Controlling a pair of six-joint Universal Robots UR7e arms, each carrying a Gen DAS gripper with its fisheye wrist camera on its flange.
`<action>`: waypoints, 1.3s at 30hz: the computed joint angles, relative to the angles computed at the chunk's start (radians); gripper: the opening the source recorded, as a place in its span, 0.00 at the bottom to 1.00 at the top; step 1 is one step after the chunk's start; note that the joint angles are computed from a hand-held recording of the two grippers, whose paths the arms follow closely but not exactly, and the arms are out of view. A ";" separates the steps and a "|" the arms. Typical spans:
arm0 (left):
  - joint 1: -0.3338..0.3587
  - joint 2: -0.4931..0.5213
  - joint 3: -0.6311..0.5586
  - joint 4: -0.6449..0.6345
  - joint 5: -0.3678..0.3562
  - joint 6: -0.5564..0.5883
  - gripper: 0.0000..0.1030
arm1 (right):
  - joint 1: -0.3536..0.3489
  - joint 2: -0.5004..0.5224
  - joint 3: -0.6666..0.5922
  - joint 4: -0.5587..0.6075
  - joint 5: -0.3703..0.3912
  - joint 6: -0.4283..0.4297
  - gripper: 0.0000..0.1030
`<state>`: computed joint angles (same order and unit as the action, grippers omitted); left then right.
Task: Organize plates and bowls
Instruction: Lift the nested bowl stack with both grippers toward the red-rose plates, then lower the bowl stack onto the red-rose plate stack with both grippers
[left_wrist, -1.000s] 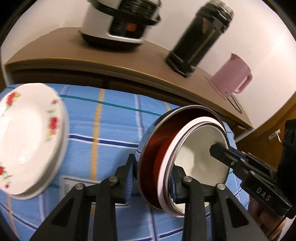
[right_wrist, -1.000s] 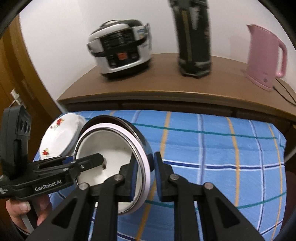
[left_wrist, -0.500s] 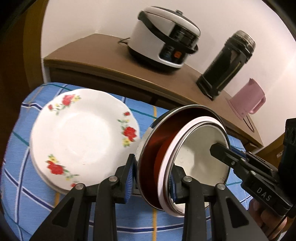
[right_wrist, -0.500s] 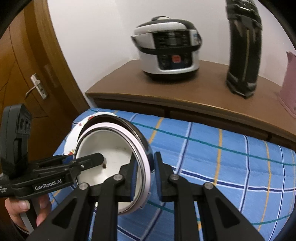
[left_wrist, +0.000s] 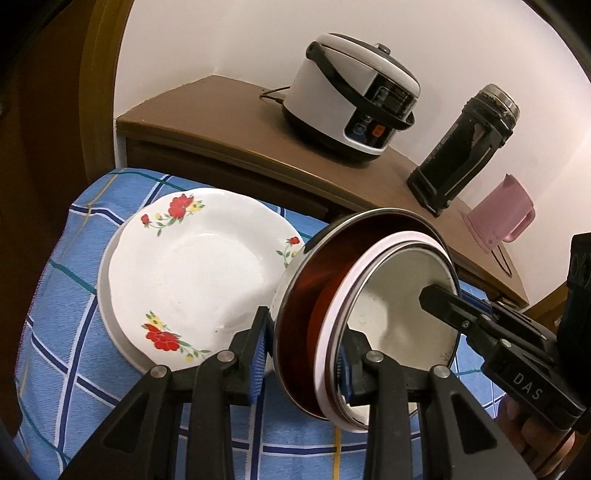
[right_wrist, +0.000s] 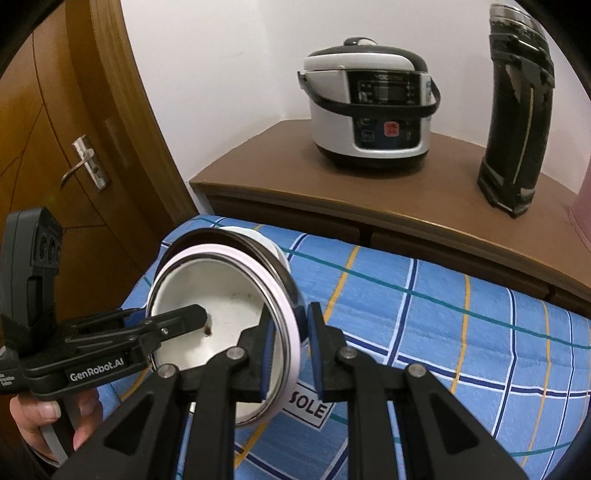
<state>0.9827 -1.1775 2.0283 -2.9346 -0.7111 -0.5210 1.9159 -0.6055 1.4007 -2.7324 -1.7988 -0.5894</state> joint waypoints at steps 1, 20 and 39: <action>-0.001 -0.002 0.002 -0.001 0.001 -0.001 0.33 | 0.002 0.001 0.000 -0.001 -0.001 -0.001 0.17; 0.008 -0.037 0.018 0.005 0.015 -0.006 0.33 | 0.034 0.038 -0.042 0.018 -0.027 -0.027 0.17; 0.028 -0.089 0.029 0.045 0.015 -0.035 0.33 | 0.064 0.106 -0.148 0.131 -0.057 -0.043 0.17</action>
